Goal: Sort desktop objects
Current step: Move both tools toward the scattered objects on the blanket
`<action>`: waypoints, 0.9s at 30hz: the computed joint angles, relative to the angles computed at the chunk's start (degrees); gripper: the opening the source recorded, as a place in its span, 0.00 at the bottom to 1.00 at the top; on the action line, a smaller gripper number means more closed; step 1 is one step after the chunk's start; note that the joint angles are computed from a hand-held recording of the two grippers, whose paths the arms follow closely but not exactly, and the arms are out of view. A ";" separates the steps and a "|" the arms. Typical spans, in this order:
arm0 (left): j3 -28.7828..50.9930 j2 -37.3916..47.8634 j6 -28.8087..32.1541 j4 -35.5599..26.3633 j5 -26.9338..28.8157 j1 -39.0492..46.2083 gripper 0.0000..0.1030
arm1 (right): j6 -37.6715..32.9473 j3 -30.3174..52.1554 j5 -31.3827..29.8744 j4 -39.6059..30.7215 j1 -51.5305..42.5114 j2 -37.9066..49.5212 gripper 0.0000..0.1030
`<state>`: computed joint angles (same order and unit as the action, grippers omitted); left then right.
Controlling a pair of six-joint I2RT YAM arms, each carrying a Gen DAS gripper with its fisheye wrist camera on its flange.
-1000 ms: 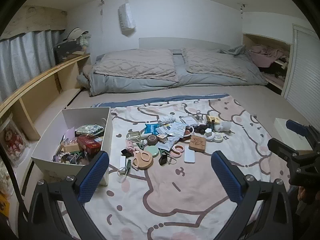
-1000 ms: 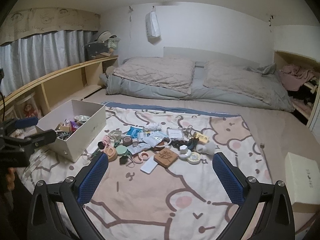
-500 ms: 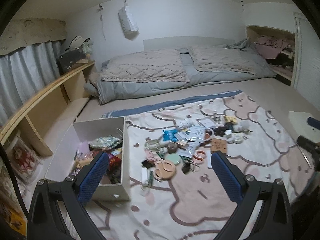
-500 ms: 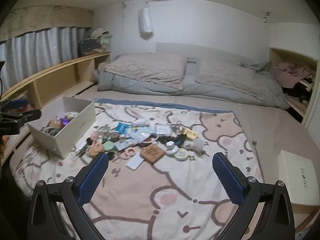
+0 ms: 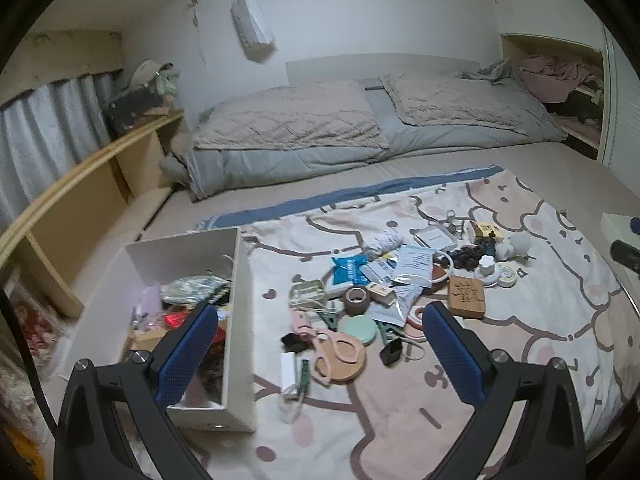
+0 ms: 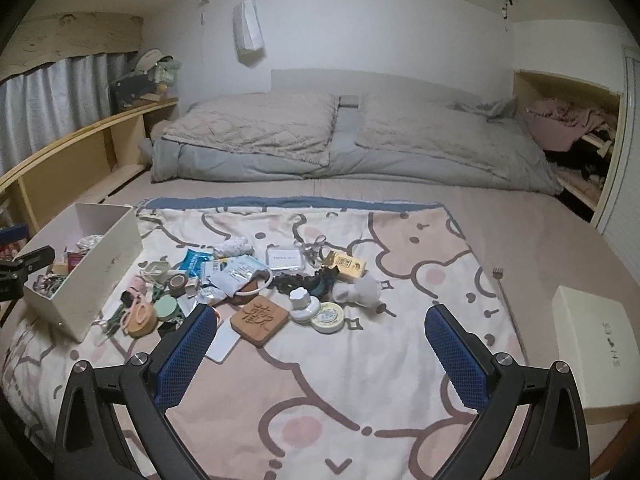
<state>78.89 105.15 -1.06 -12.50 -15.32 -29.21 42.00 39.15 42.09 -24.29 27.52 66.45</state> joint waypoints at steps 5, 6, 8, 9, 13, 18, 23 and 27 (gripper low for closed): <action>4.78 5.34 -1.46 -1.42 1.84 0.19 1.00 | -3.89 -0.03 -1.58 5.96 -3.92 4.70 1.00; 5.81 6.53 -1.75 -1.73 2.07 0.26 1.00 | -4.53 0.26 -2.13 7.09 -4.76 5.93 1.00; 7.68 8.56 -2.17 -2.45 2.30 0.32 1.00 | -6.19 0.24 -3.46 10.33 -6.34 7.76 1.00; 8.87 9.84 -2.51 -3.02 2.38 0.29 1.00 | -6.86 0.37 -4.31 11.40 -6.91 8.49 1.00; 12.52 13.92 -3.47 -4.76 3.03 0.12 1.00 | -8.73 1.85 -7.05 15.51 -9.38 13.09 1.00; 15.24 17.88 -3.00 -5.52 2.92 -0.73 1.00 | -9.05 3.70 -9.10 21.15 -12.00 19.81 1.00; 16.36 21.02 -0.85 -5.72 2.89 -1.66 1.00 | -8.47 7.38 -12.51 21.65 -14.85 27.29 1.00; 16.82 22.77 1.03 -5.61 3.45 -2.01 1.00 | -9.72 11.70 -13.36 21.25 -16.44 34.73 1.00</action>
<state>95.71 127.92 -0.03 -18.11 -11.87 -31.22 32.29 50.85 28.73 -3.04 11.07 101.18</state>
